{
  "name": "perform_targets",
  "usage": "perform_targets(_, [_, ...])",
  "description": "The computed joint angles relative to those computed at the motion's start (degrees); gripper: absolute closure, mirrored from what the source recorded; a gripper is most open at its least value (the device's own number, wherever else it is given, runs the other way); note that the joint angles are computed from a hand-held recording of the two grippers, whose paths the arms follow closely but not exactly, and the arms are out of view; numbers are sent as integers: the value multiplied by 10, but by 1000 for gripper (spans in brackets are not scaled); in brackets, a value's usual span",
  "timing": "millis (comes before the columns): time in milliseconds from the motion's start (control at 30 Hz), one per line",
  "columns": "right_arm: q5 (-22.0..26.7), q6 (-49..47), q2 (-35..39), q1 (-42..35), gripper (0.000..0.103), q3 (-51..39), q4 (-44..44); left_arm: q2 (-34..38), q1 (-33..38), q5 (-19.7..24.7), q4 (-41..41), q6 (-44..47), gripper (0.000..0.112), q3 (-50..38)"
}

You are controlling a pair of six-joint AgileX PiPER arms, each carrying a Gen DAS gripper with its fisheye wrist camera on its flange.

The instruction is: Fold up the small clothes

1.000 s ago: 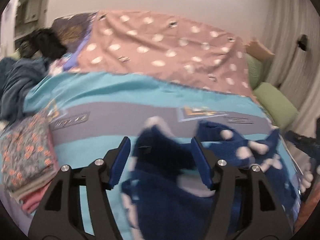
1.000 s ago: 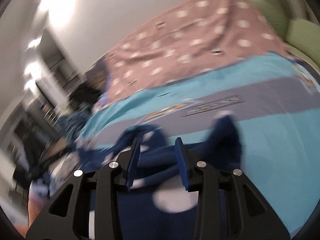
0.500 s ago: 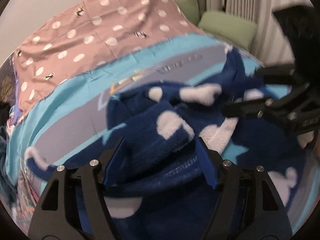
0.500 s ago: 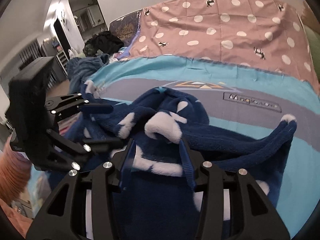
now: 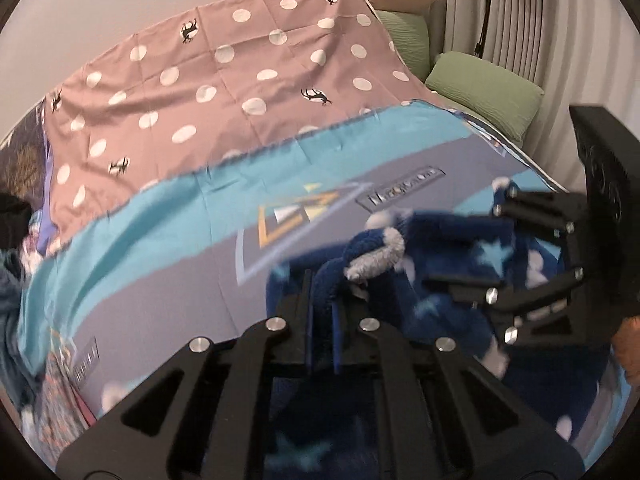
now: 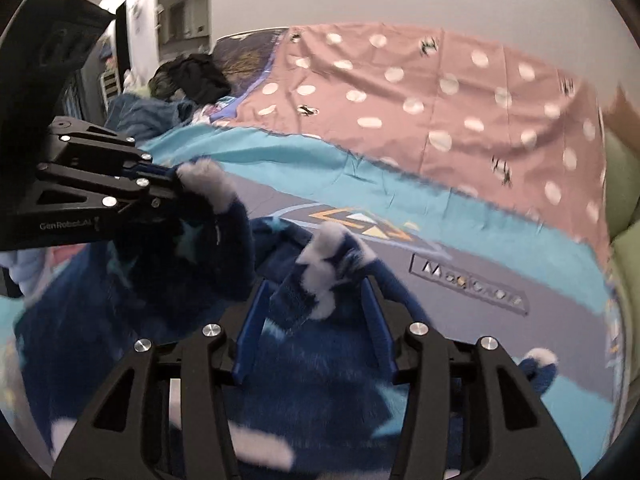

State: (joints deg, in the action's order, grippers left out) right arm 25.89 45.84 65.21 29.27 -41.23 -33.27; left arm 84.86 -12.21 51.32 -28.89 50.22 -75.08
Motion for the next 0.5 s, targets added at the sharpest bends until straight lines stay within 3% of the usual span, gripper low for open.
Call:
perform_targets(100, [-37,-94,-4,-52,54,9,118,51,-27,15,15,-32,105,-55])
perform_targets(233, [-42,-166,-40,-96,54,32,222,122,-55,20,43,-55,103,-93])
perform_targets(300, [-38,-192,-58,-113,54,41,262,135,-77,-17,102,-87,89,-79])
perform_targets(400, [-9,-144,-109,-107,54,59,226,128,-82,-50,150,-110,72,-49])
perform_targets(500, [39,-61,-179,-79,53,83,145,62,-27,-50,65,-39,61,-5])
